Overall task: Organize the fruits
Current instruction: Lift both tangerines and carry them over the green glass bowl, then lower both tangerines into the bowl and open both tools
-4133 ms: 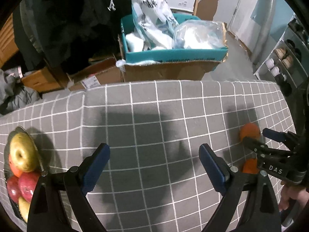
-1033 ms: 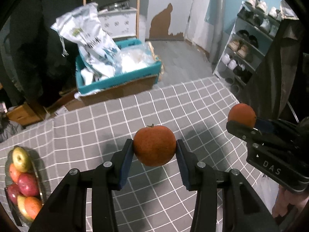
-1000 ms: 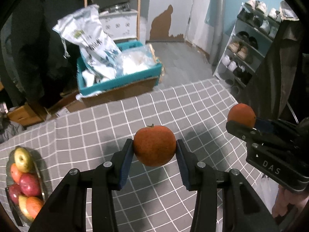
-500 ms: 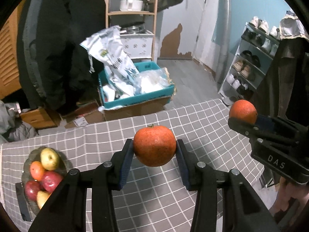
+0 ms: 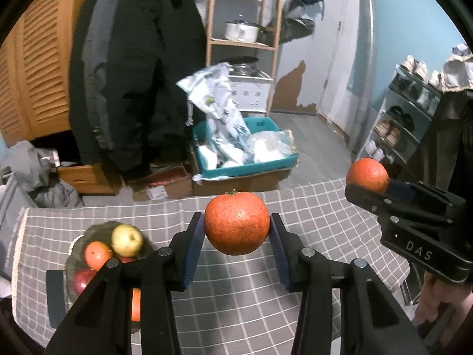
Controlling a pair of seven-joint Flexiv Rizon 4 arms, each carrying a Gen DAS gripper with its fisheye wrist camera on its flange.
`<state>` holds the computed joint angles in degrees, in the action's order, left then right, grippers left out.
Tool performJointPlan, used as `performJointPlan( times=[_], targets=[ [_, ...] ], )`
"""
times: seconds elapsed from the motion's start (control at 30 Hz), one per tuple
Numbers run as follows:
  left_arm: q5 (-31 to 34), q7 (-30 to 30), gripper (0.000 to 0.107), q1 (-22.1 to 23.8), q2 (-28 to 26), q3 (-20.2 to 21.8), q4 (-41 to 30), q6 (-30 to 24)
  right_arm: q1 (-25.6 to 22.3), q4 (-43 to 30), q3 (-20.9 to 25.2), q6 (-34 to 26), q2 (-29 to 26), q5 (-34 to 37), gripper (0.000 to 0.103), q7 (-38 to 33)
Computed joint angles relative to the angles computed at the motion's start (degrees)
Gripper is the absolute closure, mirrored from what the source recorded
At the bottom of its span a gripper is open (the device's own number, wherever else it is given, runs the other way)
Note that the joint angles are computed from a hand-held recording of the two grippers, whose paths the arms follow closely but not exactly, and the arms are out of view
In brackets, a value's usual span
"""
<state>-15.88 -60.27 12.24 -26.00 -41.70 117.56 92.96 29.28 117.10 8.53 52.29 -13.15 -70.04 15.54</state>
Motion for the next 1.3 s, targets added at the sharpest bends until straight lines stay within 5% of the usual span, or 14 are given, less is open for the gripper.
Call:
performJointPlan(
  times=[0.8,1.3],
  targets=[
    [4.1,-5.7,0.062,11.6,0.6,-0.5,1.9,3.2,7.6,-18.4,-5.2,6.0,-14.1,4.0,0.058,-11.0],
    [-0.7,-3.7,0.062,5.0,-2.8,11.7,-2.5,-2.1,11.2,-29.3,-8.3,12.1,-25.6,18.5,0.058,-23.1]
  ],
)
